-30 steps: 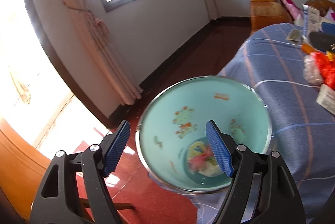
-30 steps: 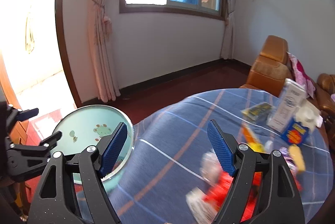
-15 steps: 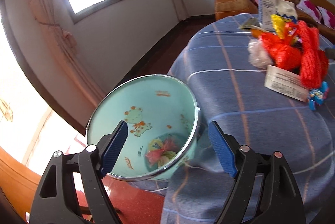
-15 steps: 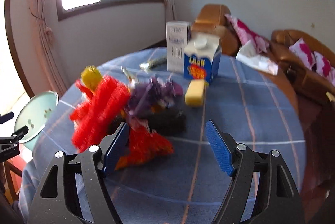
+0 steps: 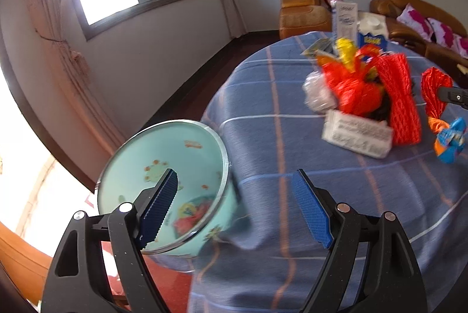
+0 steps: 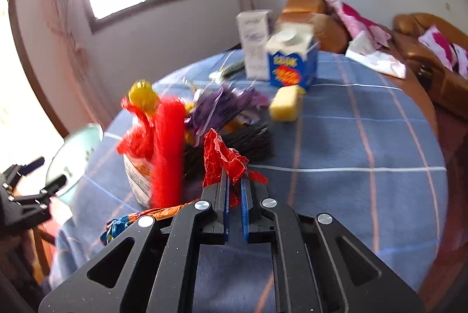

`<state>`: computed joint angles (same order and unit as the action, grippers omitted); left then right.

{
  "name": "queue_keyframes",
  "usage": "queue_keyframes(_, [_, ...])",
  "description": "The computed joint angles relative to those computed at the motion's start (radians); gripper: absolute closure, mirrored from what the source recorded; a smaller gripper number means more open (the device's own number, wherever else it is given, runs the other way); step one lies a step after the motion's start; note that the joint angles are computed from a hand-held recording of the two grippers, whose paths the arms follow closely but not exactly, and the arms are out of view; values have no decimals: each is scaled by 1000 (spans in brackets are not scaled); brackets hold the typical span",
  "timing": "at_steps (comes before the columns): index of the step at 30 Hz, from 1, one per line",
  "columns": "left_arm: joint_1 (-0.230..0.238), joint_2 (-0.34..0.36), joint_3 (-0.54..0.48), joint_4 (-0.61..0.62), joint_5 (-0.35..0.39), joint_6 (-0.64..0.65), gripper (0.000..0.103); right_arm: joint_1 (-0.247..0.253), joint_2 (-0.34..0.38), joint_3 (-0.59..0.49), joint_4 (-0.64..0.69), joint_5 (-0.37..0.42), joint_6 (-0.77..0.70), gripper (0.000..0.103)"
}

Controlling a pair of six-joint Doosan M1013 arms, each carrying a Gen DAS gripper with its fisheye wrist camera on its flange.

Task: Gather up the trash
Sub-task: 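Grasp the red plastic bag with the right gripper, then grasp the red bag with the left gripper while the right grasps a red-and-blue wrapper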

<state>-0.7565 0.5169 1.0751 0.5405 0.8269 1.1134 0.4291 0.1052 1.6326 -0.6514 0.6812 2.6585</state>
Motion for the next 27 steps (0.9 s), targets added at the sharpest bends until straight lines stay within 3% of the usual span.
queue_keyframes(3, [-15, 8, -17, -20, -18, 37, 24, 21, -26, 20, -119, 90, 139, 96])
queue_keyframes(7, [-38, 19, -36, -19, -45, 87, 24, 7, -64, 68, -164, 137, 214, 96])
queue_keyframes(22, [-48, 135, -227, -124, -7, 185, 25, -19, -94, 139, -211, 121, 315, 96])
queue_keyframes(24, [-51, 156, -257, -146, 4, 222, 34, -18, -94, 140, -214, 116, 318, 96])
queue_keyframes(27, [-44, 198, -323, -253, 67, 326, 76, -15, -92, 135, -217, 110, 316, 96])
